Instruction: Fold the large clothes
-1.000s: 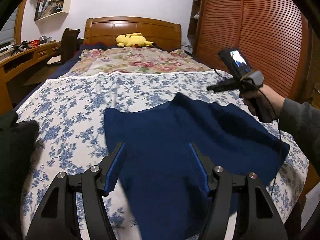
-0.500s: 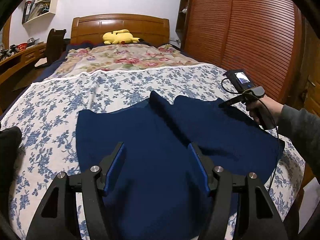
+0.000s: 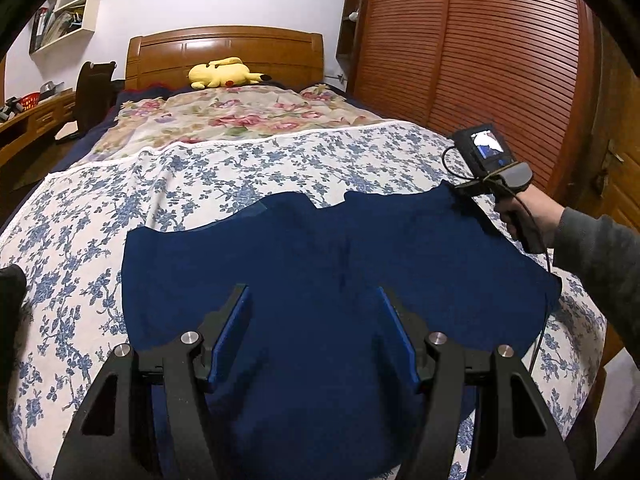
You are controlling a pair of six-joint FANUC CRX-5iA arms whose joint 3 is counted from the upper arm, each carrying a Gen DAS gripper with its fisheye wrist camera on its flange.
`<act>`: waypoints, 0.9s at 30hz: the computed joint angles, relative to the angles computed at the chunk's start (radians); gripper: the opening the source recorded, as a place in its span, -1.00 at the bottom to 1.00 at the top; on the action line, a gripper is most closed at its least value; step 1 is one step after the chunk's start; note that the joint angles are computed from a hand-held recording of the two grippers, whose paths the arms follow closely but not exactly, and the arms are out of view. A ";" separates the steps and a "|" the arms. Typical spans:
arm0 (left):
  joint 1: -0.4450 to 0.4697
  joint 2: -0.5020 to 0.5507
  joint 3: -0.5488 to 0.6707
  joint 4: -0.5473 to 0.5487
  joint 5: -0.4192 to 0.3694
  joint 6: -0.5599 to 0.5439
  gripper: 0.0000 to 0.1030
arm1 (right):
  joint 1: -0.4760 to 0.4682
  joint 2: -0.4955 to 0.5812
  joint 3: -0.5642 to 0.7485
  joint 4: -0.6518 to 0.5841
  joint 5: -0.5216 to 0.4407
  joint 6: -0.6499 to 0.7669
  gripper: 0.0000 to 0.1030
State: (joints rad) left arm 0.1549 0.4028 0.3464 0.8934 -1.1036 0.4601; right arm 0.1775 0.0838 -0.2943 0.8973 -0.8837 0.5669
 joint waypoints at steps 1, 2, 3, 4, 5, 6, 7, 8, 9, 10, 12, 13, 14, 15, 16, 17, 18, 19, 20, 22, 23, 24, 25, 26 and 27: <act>0.001 -0.002 -0.002 -0.001 0.001 -0.001 0.26 | 0.001 0.000 -0.006 0.006 0.000 -0.012 -0.96; 0.000 -0.002 -0.002 -0.002 0.002 0.000 0.26 | 0.002 -0.003 -0.013 0.012 0.008 -0.024 -0.96; 0.000 -0.002 -0.001 -0.002 0.002 0.001 0.26 | 0.002 -0.012 -0.019 0.006 0.029 -0.023 -0.96; 0.000 -0.005 -0.003 -0.001 0.003 0.000 0.26 | 0.005 -0.017 -0.018 -0.009 0.040 -0.010 -0.95; 0.001 -0.008 -0.006 0.001 0.004 -0.002 0.26 | 0.010 -0.022 -0.013 -0.027 0.036 0.006 -0.86; 0.003 -0.010 -0.008 0.002 0.005 -0.004 0.26 | 0.016 -0.031 -0.015 -0.035 0.033 0.012 -0.80; 0.004 -0.016 -0.015 0.006 0.007 -0.008 0.26 | 0.022 -0.053 -0.028 -0.042 0.045 0.018 -0.74; 0.005 -0.018 -0.018 0.008 0.007 -0.009 0.26 | 0.031 -0.082 -0.047 -0.047 0.059 0.023 -0.52; 0.006 -0.021 -0.021 0.010 0.008 -0.011 0.26 | 0.043 -0.110 -0.069 -0.051 0.072 0.027 -0.22; 0.007 -0.023 -0.025 0.009 0.010 -0.013 0.26 | 0.056 -0.140 -0.091 -0.059 0.084 0.035 -0.08; 0.009 -0.028 -0.030 0.010 0.012 -0.017 0.26 | 0.096 -0.204 -0.136 -0.080 0.095 0.045 0.11; 0.010 -0.030 -0.032 0.011 0.012 -0.018 0.26 | 0.115 -0.234 -0.160 -0.090 0.097 0.043 0.11; 0.010 -0.032 -0.034 0.009 0.012 -0.019 0.26 | 0.136 -0.266 -0.187 -0.100 0.104 0.044 0.11; 0.010 -0.035 -0.035 0.007 0.013 -0.020 0.26 | 0.158 -0.298 -0.212 -0.116 0.111 0.053 0.11; 0.011 -0.038 -0.039 0.009 0.014 -0.024 0.26 | 0.185 -0.331 -0.237 -0.133 0.112 0.064 0.11; 0.012 -0.042 -0.045 0.013 0.016 -0.028 0.26 | 0.213 -0.359 -0.261 -0.143 0.112 0.068 0.11; 0.014 -0.047 -0.050 0.016 0.016 -0.031 0.26 | 0.245 -0.394 -0.292 -0.149 0.116 0.065 0.11; 0.016 -0.051 -0.054 0.018 0.017 -0.033 0.26 | 0.270 -0.420 -0.316 -0.154 0.119 0.061 0.11; 0.016 -0.055 -0.057 0.019 0.018 -0.034 0.26 | 0.297 -0.446 -0.338 -0.160 0.119 0.056 0.11; 0.018 -0.065 -0.067 0.021 0.020 -0.039 0.26 | 0.346 -0.498 -0.381 -0.173 0.127 0.047 0.11; 0.019 -0.074 -0.075 0.021 0.023 -0.041 0.26 | 0.368 -0.518 -0.397 -0.178 0.131 0.039 0.11; 0.019 -0.083 -0.087 0.024 0.028 -0.048 0.26 | 0.385 -0.538 -0.414 -0.181 0.137 0.032 0.11; 0.020 -0.092 -0.097 0.027 0.032 -0.055 0.26 | 0.406 -0.555 -0.431 -0.171 0.140 0.014 0.11; 0.022 -0.101 -0.109 0.029 0.036 -0.062 0.26 | 0.422 -0.568 -0.446 -0.159 0.147 -0.002 0.11; 0.025 -0.113 -0.122 0.026 0.040 -0.067 0.26 | 0.433 -0.577 -0.455 -0.152 0.154 -0.007 0.11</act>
